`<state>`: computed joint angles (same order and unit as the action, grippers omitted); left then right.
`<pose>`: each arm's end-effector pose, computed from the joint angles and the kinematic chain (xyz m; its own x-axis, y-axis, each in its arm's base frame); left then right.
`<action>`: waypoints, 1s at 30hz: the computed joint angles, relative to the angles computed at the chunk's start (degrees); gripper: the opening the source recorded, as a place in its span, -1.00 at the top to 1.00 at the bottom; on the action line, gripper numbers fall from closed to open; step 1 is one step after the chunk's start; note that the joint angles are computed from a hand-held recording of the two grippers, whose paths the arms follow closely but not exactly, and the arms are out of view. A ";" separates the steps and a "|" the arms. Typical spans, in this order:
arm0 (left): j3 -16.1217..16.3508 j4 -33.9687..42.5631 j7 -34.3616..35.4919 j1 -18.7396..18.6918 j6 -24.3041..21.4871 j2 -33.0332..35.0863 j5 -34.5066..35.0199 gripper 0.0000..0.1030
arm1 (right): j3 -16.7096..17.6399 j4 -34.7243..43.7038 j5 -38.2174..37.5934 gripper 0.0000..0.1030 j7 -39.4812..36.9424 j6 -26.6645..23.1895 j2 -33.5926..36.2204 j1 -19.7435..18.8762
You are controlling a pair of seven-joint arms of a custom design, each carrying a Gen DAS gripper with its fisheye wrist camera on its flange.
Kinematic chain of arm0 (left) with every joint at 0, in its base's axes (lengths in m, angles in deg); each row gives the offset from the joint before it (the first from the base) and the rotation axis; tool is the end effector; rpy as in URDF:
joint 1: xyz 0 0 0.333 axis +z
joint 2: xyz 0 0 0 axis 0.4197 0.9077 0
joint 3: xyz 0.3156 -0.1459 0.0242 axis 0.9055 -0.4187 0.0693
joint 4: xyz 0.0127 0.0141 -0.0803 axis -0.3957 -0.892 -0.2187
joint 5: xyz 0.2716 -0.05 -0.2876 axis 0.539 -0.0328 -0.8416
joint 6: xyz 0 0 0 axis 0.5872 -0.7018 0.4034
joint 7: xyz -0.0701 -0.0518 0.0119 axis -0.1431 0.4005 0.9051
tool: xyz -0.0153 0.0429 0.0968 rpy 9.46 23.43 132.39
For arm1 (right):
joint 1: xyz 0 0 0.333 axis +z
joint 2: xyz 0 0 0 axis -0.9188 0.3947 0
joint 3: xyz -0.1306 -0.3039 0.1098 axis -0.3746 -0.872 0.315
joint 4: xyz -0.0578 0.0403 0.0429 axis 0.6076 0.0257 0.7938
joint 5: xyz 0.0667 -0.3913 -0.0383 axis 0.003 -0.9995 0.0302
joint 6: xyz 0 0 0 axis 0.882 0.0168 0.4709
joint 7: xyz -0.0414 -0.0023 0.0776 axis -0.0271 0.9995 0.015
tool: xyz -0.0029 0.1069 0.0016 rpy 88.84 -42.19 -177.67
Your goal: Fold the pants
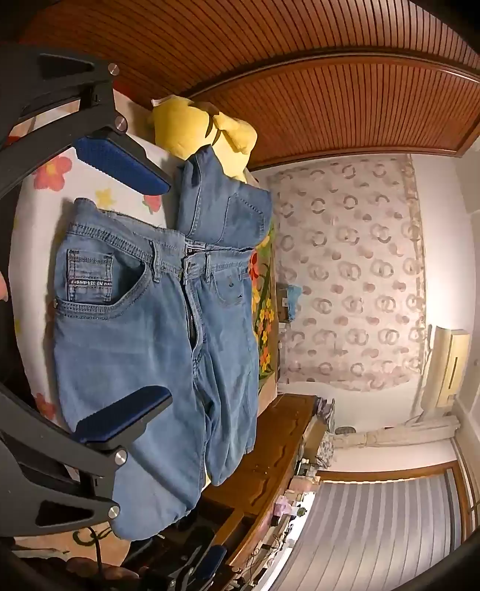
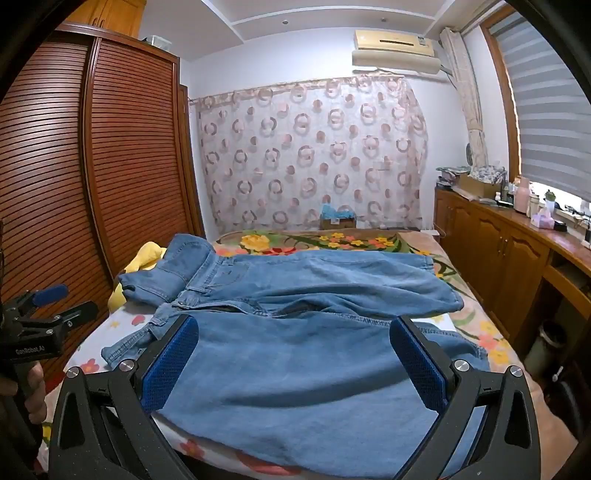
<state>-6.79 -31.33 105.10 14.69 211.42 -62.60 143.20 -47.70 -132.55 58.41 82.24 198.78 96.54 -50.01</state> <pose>0.6945 -0.1467 0.4788 -0.0669 -0.9976 -0.0169 -0.4726 0.0466 -0.8800 0.6589 0.2222 0.4669 0.2108 -0.9752 -0.0666 -0.3620 -0.0146 -0.9320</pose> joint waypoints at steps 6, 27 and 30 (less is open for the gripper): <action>3.62 0.97 -5.67 -2.51 1.42 0.38 4.27 -1.00 | 0.09 -0.02 -0.25 -1.00 0.16 0.07 0.01 -0.11; -0.08 1.08 -5.89 0.59 0.50 0.28 5.55 -1.00 | -0.24 0.28 0.36 -1.00 -0.41 0.13 0.21 0.57; -0.13 1.09 -5.72 0.58 0.39 0.30 5.42 -1.00 | -0.37 0.31 0.52 -1.00 -0.49 0.09 0.20 0.71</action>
